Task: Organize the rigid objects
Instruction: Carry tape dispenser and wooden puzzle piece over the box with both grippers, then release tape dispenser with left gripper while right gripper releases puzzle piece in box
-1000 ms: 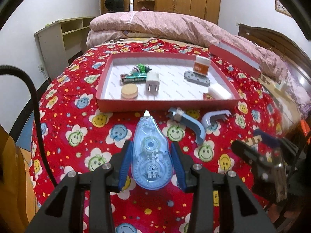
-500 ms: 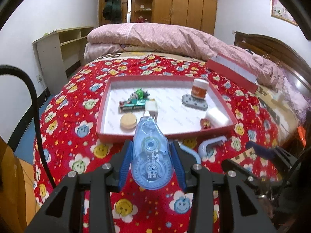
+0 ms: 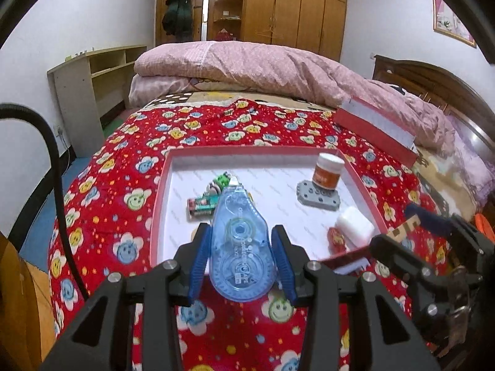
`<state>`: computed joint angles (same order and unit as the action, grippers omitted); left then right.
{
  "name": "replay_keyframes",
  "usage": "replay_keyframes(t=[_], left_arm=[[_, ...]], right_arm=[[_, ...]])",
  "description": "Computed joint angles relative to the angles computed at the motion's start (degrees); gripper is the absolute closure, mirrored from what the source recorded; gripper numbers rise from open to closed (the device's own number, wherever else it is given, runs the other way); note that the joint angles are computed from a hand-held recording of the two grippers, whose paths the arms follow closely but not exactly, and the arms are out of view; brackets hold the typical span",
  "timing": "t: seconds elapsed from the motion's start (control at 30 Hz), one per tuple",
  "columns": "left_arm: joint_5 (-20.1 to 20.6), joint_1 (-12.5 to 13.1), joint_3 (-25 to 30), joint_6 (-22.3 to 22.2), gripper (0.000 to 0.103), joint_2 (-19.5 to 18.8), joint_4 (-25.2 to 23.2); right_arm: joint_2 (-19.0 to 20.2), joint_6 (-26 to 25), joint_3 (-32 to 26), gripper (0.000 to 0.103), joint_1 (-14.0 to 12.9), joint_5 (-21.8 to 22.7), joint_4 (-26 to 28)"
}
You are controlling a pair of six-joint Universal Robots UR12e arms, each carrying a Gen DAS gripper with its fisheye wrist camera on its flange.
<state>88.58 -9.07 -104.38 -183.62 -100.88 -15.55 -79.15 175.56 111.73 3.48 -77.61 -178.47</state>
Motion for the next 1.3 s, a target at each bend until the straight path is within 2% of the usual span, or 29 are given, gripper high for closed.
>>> replay_keyframes(t=[0.17, 0.8, 1.2, 1.27, 1.3], left_arm=[[-0.96, 0.35, 1.79, -0.49, 0.061, -1.38, -0.81], [0.96, -0.28, 5.98, 1.2, 0.061, -6.33, -3.45], [1.17, -0.86, 7.05, 2.65, 0.06, -7.01, -4.84], [1.25, -0.87, 6.96, 2.7, 0.057, -6.84, -4.81], [1.22, -0.83, 6.83, 2.64, 0.051, -6.69, -4.74]], right_arm=[[1.55, 0.31, -1.63, 0.024, 0.06, -0.52, 1.14], [6.95, 0.83, -6.12, 0.024, 0.35, -2.6, 1.82], [7.38, 0.01, -7.4, 0.024, 0.17, -1.82, 3.93], [7.22, 0.28, -7.38, 0.024, -0.09, -0.46, 4.25], [7.1, 0.56, -7.3, 0.024, -0.25, 0.09, 4.23]])
